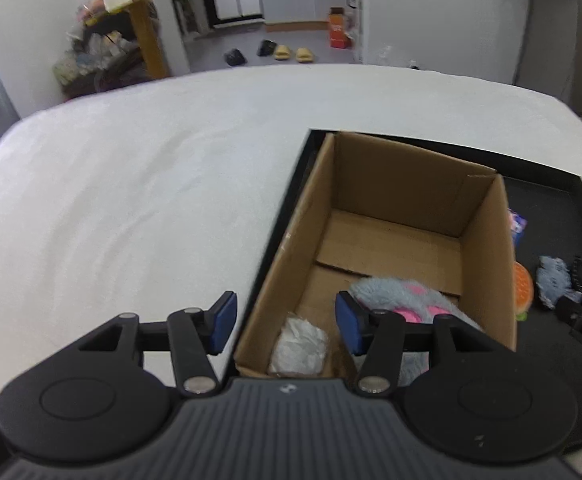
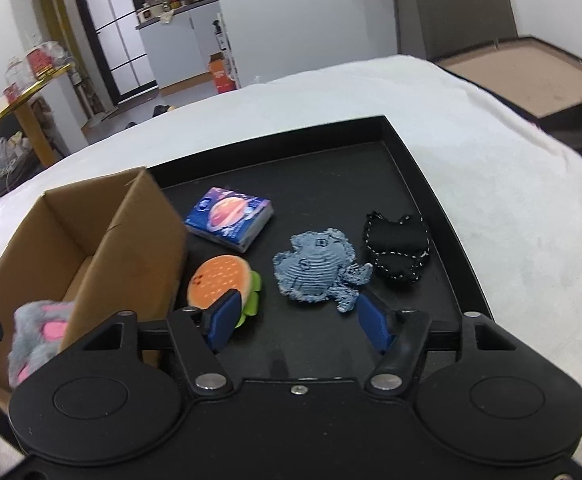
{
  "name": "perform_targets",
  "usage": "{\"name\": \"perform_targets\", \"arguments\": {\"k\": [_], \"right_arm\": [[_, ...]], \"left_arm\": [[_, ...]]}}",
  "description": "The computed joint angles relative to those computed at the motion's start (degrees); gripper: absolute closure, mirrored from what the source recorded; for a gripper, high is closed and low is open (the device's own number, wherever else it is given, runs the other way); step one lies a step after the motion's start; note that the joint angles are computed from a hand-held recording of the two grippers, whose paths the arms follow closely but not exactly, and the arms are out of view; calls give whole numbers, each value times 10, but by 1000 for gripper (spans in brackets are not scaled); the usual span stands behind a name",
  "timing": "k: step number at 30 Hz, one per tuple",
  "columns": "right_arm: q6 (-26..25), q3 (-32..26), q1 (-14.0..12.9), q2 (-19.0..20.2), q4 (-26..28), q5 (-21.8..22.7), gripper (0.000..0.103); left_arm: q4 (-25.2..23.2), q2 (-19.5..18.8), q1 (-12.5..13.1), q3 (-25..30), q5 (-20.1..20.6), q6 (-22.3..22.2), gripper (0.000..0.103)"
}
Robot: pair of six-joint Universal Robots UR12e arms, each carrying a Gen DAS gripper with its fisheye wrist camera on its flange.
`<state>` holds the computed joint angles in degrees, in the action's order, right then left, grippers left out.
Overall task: Organize soft objects
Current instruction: 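Move the right gripper to the blue denim cat cloth and grasp it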
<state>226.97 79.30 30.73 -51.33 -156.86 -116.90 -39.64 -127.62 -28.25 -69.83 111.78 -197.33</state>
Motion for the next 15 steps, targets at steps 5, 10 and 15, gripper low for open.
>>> {"name": "perform_targets", "arguments": {"k": [5,10,15], "right_arm": [[45,11,-11,-2,2,10,43],[92,26,-24,-5,-13,32,57],[104,30,-31,-5,-19,40,63]], "left_arm": [[-16,-13,-9,22,31,-7,50],[-61,-29,-19,55,73,-33,50],[-99,-48,-27,89,98,-33,50]]}}
